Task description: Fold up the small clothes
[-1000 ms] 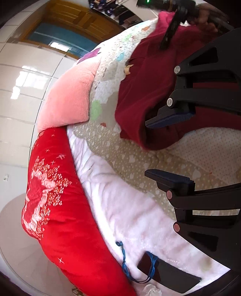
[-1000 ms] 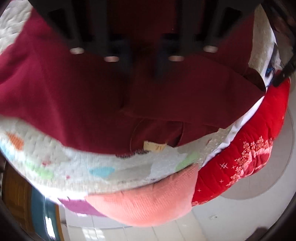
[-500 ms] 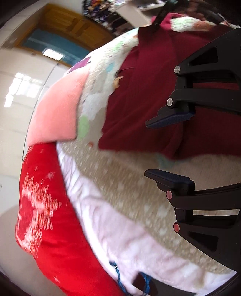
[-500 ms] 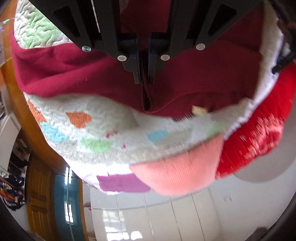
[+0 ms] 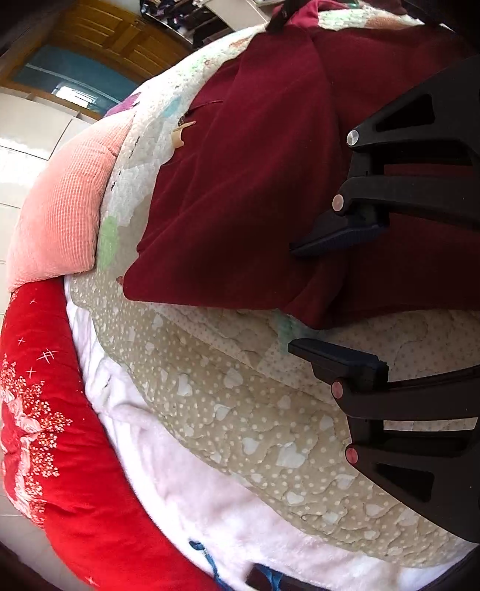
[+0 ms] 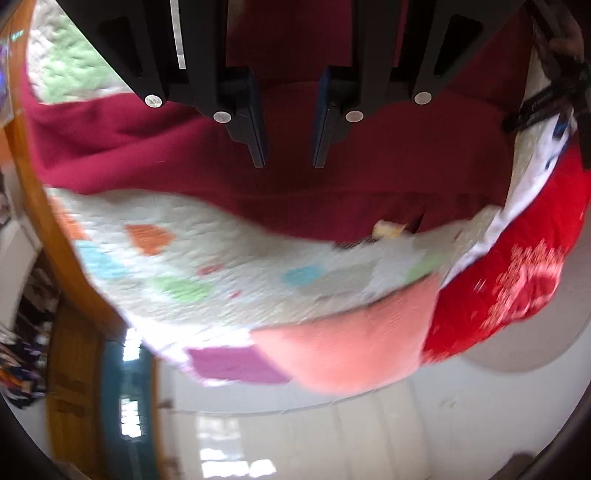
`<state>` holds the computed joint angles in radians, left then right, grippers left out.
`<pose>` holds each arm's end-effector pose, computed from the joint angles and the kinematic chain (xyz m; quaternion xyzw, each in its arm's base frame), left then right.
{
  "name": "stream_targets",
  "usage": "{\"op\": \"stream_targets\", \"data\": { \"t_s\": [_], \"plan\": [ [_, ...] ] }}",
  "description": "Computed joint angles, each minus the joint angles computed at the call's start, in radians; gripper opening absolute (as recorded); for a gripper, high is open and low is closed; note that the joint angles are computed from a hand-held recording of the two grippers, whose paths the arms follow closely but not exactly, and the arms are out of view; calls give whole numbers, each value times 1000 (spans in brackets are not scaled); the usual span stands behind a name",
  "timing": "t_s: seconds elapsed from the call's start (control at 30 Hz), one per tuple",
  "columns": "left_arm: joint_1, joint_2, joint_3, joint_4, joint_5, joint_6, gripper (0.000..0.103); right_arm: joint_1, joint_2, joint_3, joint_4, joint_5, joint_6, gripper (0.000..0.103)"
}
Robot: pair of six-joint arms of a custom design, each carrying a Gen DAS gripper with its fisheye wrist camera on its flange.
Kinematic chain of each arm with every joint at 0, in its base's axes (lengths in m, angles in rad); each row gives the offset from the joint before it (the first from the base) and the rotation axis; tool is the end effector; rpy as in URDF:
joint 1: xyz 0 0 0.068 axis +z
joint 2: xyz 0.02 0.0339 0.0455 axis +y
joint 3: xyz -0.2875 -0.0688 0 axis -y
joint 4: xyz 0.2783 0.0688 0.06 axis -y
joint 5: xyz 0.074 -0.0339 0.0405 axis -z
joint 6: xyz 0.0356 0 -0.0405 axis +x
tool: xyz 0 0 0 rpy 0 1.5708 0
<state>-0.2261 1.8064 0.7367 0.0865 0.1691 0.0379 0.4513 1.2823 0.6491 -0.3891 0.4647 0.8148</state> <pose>0.3241 -0.0807 0.0870 0.1498 0.9422 -0.1076 0.2797 0.2348 0.0961 0.1825 0.2307 0.9101 -0.0228 0.3436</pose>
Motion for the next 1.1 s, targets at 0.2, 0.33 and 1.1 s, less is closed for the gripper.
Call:
{"op": "stream_targets", "data": {
  "t_s": [0.2,0.33,1.1],
  "plan": [
    [-4,-17,-2,-13,-31,3,56,-95,194,7,131,-92,-41,23],
    [-12,-105,-60,14,-51,-10,56,-47,79,1,6,-45,22,27],
    [200,-446,-281,-316,229,213,68,557,-386,-161,-470,23,502,59]
  ]
}}
